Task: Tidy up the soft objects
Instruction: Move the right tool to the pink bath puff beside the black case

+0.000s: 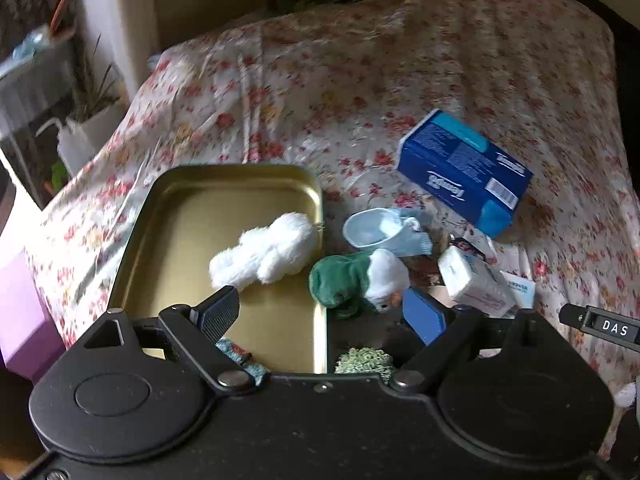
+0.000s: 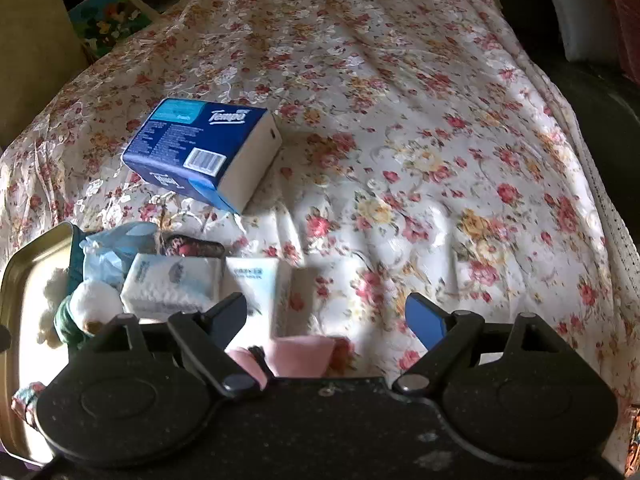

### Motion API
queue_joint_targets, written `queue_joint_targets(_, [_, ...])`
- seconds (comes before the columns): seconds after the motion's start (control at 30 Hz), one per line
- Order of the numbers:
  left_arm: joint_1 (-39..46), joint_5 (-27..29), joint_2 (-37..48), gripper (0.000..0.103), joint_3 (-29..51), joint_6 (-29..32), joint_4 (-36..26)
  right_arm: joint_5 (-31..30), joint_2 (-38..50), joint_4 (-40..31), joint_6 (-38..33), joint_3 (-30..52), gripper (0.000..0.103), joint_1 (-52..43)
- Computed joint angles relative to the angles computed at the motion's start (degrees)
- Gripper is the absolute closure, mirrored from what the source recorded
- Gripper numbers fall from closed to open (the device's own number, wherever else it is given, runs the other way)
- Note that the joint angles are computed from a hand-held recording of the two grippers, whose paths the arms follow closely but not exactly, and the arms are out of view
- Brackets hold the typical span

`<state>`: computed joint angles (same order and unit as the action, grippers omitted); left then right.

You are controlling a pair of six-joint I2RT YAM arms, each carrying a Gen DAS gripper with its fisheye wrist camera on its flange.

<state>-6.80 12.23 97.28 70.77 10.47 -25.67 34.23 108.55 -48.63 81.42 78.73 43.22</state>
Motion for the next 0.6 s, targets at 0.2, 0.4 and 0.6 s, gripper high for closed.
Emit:
queue_joint_targets(0.2, [0.6,4.4,-1.2,0.008,-1.2,1.7,-3.6,0.3,-2.4,6.9,0.3,-4.7,0.012,3.3])
queue_joint_targets(0.4, [2.0,7.0,1.3,0.009,0.1,-0.5,-6.5,0.1,2.9,7.9,-1.9,-0.8,0.01,3.4])
queue_joint_targets(0.6, [0.1,4.9,1.6,0.009,-1.1,4.2,-7.2,0.0,7.7,4.9,-1.4,2.5,0.01,2.6])
